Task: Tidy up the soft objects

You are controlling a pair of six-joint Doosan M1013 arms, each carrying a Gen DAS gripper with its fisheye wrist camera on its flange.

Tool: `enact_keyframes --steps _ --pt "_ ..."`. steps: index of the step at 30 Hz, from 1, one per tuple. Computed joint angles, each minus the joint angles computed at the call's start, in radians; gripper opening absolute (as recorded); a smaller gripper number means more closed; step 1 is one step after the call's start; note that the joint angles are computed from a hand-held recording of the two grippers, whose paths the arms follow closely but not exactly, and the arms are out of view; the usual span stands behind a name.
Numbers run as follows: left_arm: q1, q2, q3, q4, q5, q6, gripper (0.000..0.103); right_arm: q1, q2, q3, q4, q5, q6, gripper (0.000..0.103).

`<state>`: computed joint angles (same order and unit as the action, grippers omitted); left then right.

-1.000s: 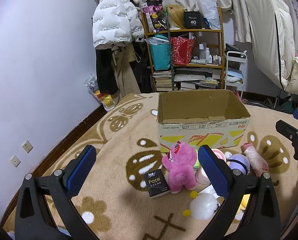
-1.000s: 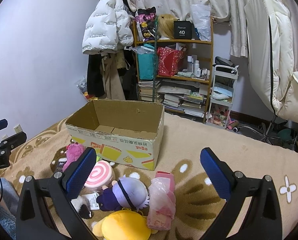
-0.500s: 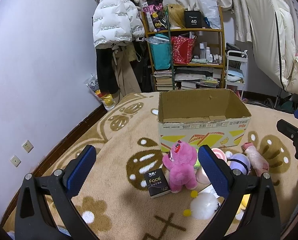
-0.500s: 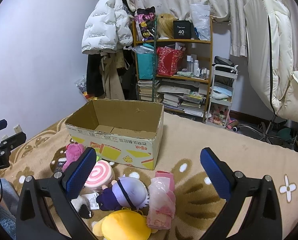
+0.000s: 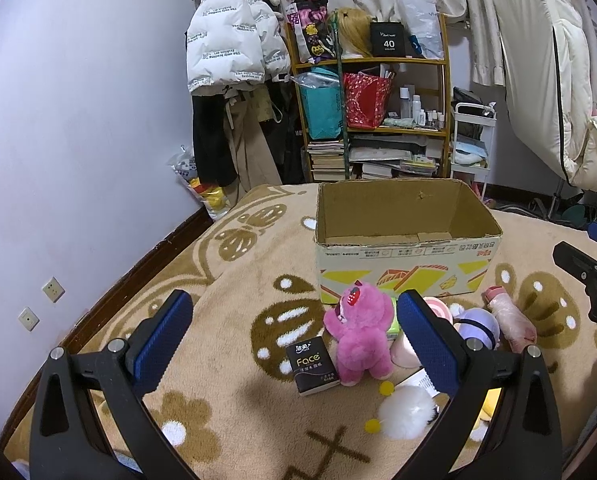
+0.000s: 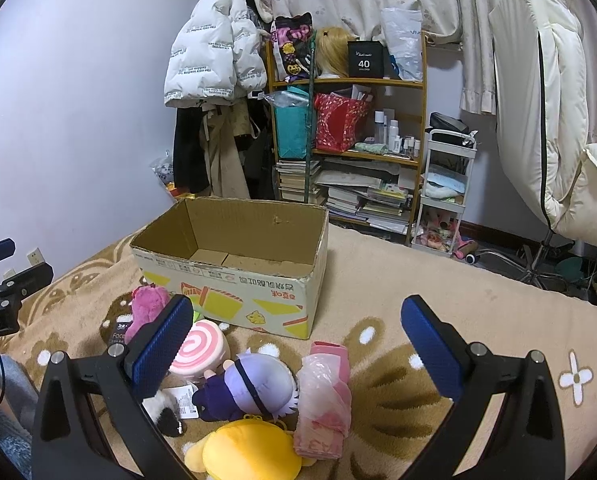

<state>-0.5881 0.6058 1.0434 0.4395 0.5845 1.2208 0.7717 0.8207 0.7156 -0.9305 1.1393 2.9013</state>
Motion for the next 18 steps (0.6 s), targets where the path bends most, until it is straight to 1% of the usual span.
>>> enact_keyframes --steps 18 --pt "0.0 0.0 0.002 0.001 -0.001 -0.003 0.101 0.0 0.002 -0.003 0.004 0.001 -0.003 0.103"
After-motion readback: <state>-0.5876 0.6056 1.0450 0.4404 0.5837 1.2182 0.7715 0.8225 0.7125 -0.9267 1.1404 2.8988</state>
